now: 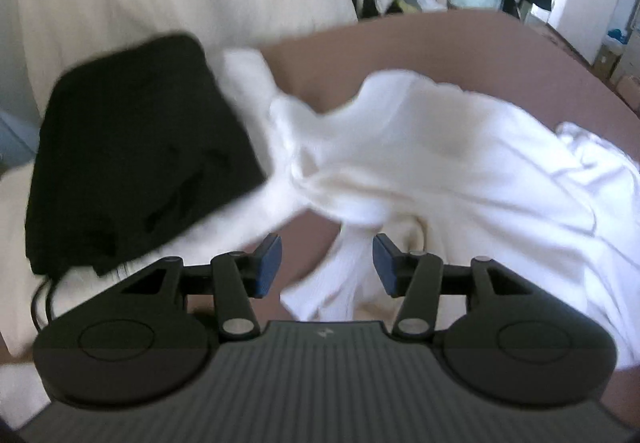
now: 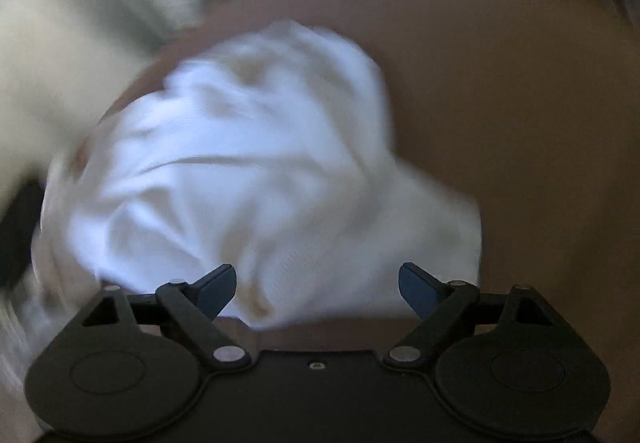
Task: Fold clothes
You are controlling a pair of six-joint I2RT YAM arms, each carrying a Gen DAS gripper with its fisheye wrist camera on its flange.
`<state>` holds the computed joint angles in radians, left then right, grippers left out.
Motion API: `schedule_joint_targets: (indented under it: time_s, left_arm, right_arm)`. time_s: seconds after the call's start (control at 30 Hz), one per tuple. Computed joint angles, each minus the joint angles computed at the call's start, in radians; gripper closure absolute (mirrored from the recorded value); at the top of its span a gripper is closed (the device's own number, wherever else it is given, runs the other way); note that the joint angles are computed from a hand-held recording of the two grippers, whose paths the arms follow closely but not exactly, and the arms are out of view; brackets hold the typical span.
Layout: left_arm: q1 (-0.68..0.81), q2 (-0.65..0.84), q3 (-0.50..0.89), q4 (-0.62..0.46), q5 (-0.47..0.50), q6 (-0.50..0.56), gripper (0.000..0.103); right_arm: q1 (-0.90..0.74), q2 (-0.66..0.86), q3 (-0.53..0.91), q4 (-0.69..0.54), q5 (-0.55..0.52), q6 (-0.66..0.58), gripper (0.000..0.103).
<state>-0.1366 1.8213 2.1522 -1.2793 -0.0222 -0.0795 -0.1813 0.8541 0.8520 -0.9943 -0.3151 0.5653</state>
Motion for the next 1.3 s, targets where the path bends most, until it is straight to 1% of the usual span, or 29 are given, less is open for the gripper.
schedule_joint_targets:
  time_s: [0.03,0.07,0.13,0.17,0.2,0.23,0.33,0.37,0.43,0.5,0.53,0.57,0.6,0.63,0.67,0.73,0.77,0.8,0.83,0.87,0.93,1.0,1.03,1.07,1.13,1.17,1.23,1.27,1.3]
  left_arm:
    - [0.016,-0.019,-0.030,0.002,0.021,0.010,0.053]
    - [0.029,-0.040,-0.057,-0.003,0.025,0.022,0.053]
    - [0.057,-0.083,-0.113,-0.008,0.025,0.047,0.053]
    - [0.068,-0.116,-0.162,0.021,0.002,0.056,0.053]
    - [0.082,-0.155,-0.218,0.061,-0.015,0.059,0.053]
    - [0.103,-0.177,-0.248,0.083,0.002,0.059,0.053]
    - [0.165,-0.173,-0.265,0.088,0.143,0.059,0.053]
    - [0.156,-0.171,-0.274,0.096,0.154,0.064,0.053]
    - [0.133,-0.167,-0.293,0.113,0.174,0.073,0.053]
    - [0.079,-0.153,-0.315,0.131,0.172,0.079,0.045]
    - [0.054,-0.138,-0.323,0.139,0.172,0.073,0.038]
    - [0.025,-0.119,-0.328,0.149,0.160,0.064,0.037]
    - [-0.014,-0.095,-0.333,0.167,0.093,0.042,0.038]
    - [-0.062,-0.083,-0.346,0.194,-0.033,0.019,0.044]
    - [-0.107,-0.075,-0.366,0.233,-0.152,0.020,0.048]
    - [-0.152,-0.058,-0.394,0.312,-0.256,0.072,0.053]
    - [-0.154,-0.052,-0.399,0.333,-0.252,0.080,0.053]
    - [-0.149,-0.043,-0.398,0.339,-0.227,0.076,0.053]
    - [-0.144,-0.034,-0.394,0.331,-0.201,0.067,0.053]
    - [-0.140,-0.022,-0.391,0.318,-0.183,0.055,0.050]
    - [-0.136,-0.001,-0.397,0.305,-0.178,0.027,0.047]
    - [-0.140,-0.005,-0.426,0.332,-0.181,0.011,0.047]
    - [-0.143,-0.007,-0.440,0.345,-0.182,0.003,0.062]
    - [-0.145,-0.008,-0.450,0.354,-0.185,-0.003,0.088]
    - [-0.151,-0.016,-0.446,0.345,-0.201,-0.009,0.091]
    - [-0.149,-0.030,-0.449,0.341,-0.212,-0.029,0.093]
    - [-0.147,-0.075,-0.471,0.341,-0.253,-0.060,0.094]
    - [-0.150,-0.108,-0.491,0.351,-0.301,-0.057,0.094]
    - [-0.151,-0.143,-0.511,0.365,-0.337,-0.044,0.094]
  right_arm:
    - [-0.035,-0.007,-0.025,0.008,-0.036,0.009,0.016]
    - [-0.053,-0.013,-0.039,0.010,-0.044,0.014,0.017]
    - [-0.016,-0.033,-0.031,-0.009,0.037,0.030,0.016]
    - [0.010,-0.044,-0.023,-0.018,0.060,0.030,0.016]
    - [0.031,-0.060,-0.019,-0.020,0.055,0.032,0.016]
    - [0.052,-0.077,-0.018,-0.017,0.038,0.036,0.016]
    - [0.124,-0.092,-0.013,-0.004,-0.011,0.038,0.016]
    - [0.170,-0.078,-0.006,0.000,-0.006,0.034,0.016]
    - [0.299,-0.034,0.001,0.028,0.036,0.033,0.016]
    - [0.430,0.015,0.008,0.055,0.118,0.034,0.016]
    - [0.506,0.029,0.009,0.070,0.201,0.038,0.016]
    - [0.586,0.043,0.010,0.083,0.298,0.038,0.016]
    - [0.662,0.061,0.013,0.093,0.392,0.034,0.016]
    - [0.741,0.080,0.015,0.110,0.487,0.008,0.016]
    - [0.813,0.097,0.015,0.133,0.576,-0.043,0.016]
    - [0.923,0.112,-0.002,0.191,0.681,-0.148,0.017]
    - [0.944,0.113,-0.010,0.217,0.673,-0.182,0.022]
    - [0.946,0.110,-0.017,0.242,0.635,-0.203,0.029]
    - [0.944,0.107,-0.024,0.265,0.596,-0.214,0.029]
    - [0.946,0.099,-0.033,0.282,0.574,-0.219,0.029]
    - [0.979,0.092,-0.045,0.307,0.604,-0.242,0.029]
    - [0.991,0.121,-0.049,0.348,0.654,-0.265,0.029]
    - [0.993,0.144,-0.055,0.370,0.685,-0.267,0.027]
    - [0.994,0.172,-0.063,0.391,0.719,-0.264,0.027]
    - [0.962,0.273,-0.064,0.433,0.754,-0.328,0.028]
    - [0.947,0.332,-0.061,0.462,0.770,-0.364,0.029]
    - [0.891,0.331,-0.072,0.500,0.722,-0.323,0.029]
    - [0.859,0.319,-0.078,0.514,0.688,-0.289,0.032]
    - [0.832,0.301,-0.077,0.510,0.656,-0.256,0.041]
